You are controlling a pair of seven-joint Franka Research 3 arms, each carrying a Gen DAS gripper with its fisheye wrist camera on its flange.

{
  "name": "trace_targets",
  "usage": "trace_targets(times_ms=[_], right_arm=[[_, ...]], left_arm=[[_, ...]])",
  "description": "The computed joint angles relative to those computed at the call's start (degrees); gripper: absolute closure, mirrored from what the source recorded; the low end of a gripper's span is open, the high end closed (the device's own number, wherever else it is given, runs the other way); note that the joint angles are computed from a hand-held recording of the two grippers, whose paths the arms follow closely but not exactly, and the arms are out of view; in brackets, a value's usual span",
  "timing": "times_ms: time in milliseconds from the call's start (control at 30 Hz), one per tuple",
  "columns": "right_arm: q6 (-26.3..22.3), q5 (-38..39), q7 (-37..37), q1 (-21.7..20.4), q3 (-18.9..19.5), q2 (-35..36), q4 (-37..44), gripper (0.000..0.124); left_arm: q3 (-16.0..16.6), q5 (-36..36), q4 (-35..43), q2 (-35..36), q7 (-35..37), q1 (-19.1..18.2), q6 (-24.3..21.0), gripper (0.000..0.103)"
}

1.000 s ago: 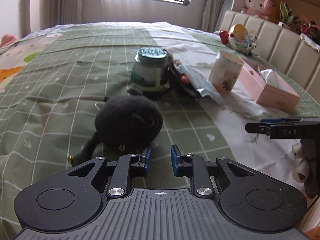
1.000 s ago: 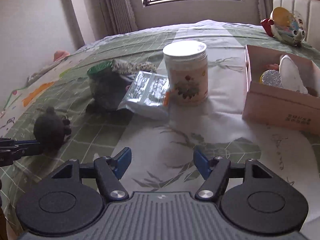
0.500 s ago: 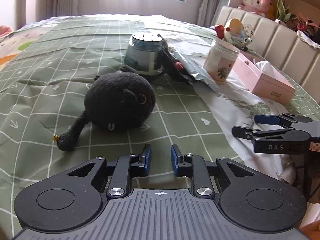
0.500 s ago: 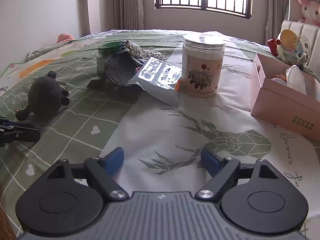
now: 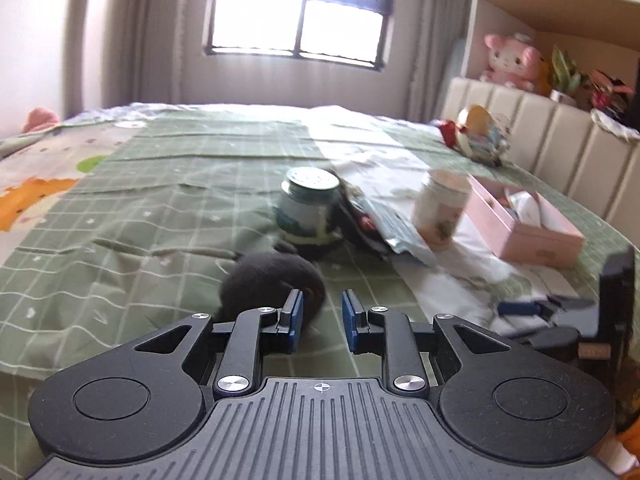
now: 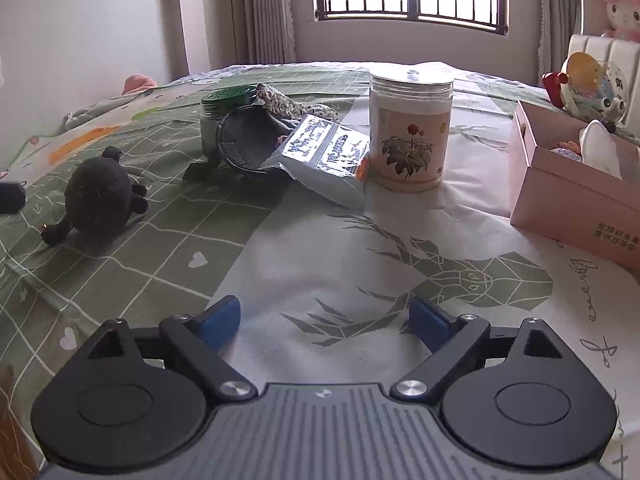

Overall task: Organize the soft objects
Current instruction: 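Reach the left tool to the black plush toy and close on it, then lift the plush toy with the left tool while the right tool grasps the patterned denim cloth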

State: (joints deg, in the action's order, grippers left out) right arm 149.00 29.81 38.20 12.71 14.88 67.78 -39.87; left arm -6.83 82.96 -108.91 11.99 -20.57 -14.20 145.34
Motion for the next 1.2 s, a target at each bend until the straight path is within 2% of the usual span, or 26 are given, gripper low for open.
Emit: trace_targets(times_ms=[33,133,267,300,367,467,533,567,633,667,700,767,800,833,867,967,1000,1200], right_arm=[[0.0,0.1,-0.1,-0.1,0.1,0.0,0.0,0.032],[-0.2,0.3,-0.2,-0.2,0.3,0.0,0.0,0.032],[-0.2,0.4,-0.4,-0.3,0.3,0.1,0.0,0.032],[-0.4,0.4,-0.3,-0.2,0.3,0.3,0.5,0.032],[-0.9,0.2,-0.1,-0.1,0.2,0.7,1.2,0.031],[-0.8,0.3,-0.2,-0.1,0.2,0.7,1.1,0.031],[-0.8,0.3,-0.2,-0.1,0.2,0.7,1.1,0.031],[-0.8,0.3,-0.2,-0.1,0.2,0.6,1.1,0.031],[-0.7,0.3,-0.2,-0.1,0.2,0.6,1.0,0.031],[-0.7,0.3,-0.2,-0.1,0.2,0.6,1.0,0.031],[-0.7,0.3,-0.2,-0.1,0.2,0.6,1.0,0.030],[-0.7,0.4,-0.2,-0.1,0.2,0.5,0.9,0.030],[-0.7,0.4,-0.3,-0.2,0.2,0.5,0.8,0.030],[-0.7,0.4,-0.3,-0.2,0.3,0.4,0.7,0.030],[-0.7,0.5,-0.4,-0.2,0.4,0.4,0.7,0.030],[-0.8,0.7,-0.6,-0.3,0.5,0.4,0.7,0.030],[-0.7,0.8,-0.8,-0.4,0.6,0.3,0.5,0.030],[-2.5,0.2,-0.3,-0.1,0.1,1.3,2.5,0.027]], left_arm=[[0.4,0.1,0.0,-0.2,-1.8,0.0,-1.6,0.079],[1.3,-0.6,1.6,0.8,-4.9,1.4,-2.0,0.079],[2.3,-4.9,6.0,4.7,-3.1,3.7,3.5,0.079],[2.4,-6.9,7.4,6.1,-0.7,4.0,4.9,0.079],[1.9,-14.0,10.3,9.2,8.8,4.6,6.8,0.079],[3.0,-13.8,13.3,12.2,15.2,2.6,9.3,0.078],[4.3,-14.1,14.4,12.9,16.2,0.6,7.6,0.075],[5.1,-14.1,14.8,13.0,16.8,-0.9,4.8,0.074],[6.2,-14.1,16.2,13.5,19.7,-3.9,-4.6,0.074],[6.6,-13.3,16.0,13.4,19.8,-4.8,-7.3,0.066],[6.8,-12.6,15.0,12.7,18.7,-4.8,-7.5,0.058],[6.0,-15.0,13.1,11.4,17.6,-3.3,-6.3,0.027],[5.7,-16.3,12.3,10.9,16.8,-2.6,-5.7,0.021],[5.5,-17.3,11.7,10.6,15.9,-2.3,-5.8,0.010],[5.3,-18.4,11.2,10.5,14.9,-1.7,-5.2,0.005],[5.4,-20.9,9.0,10.2,8.3,1.3,5.0,0.005],[5.7,-21.7,8.9,10.6,7.0,1.7,7.0,0.006],[9.3,-16.4,12.4,13.8,-3.2,-0.4,8.5,0.006]])
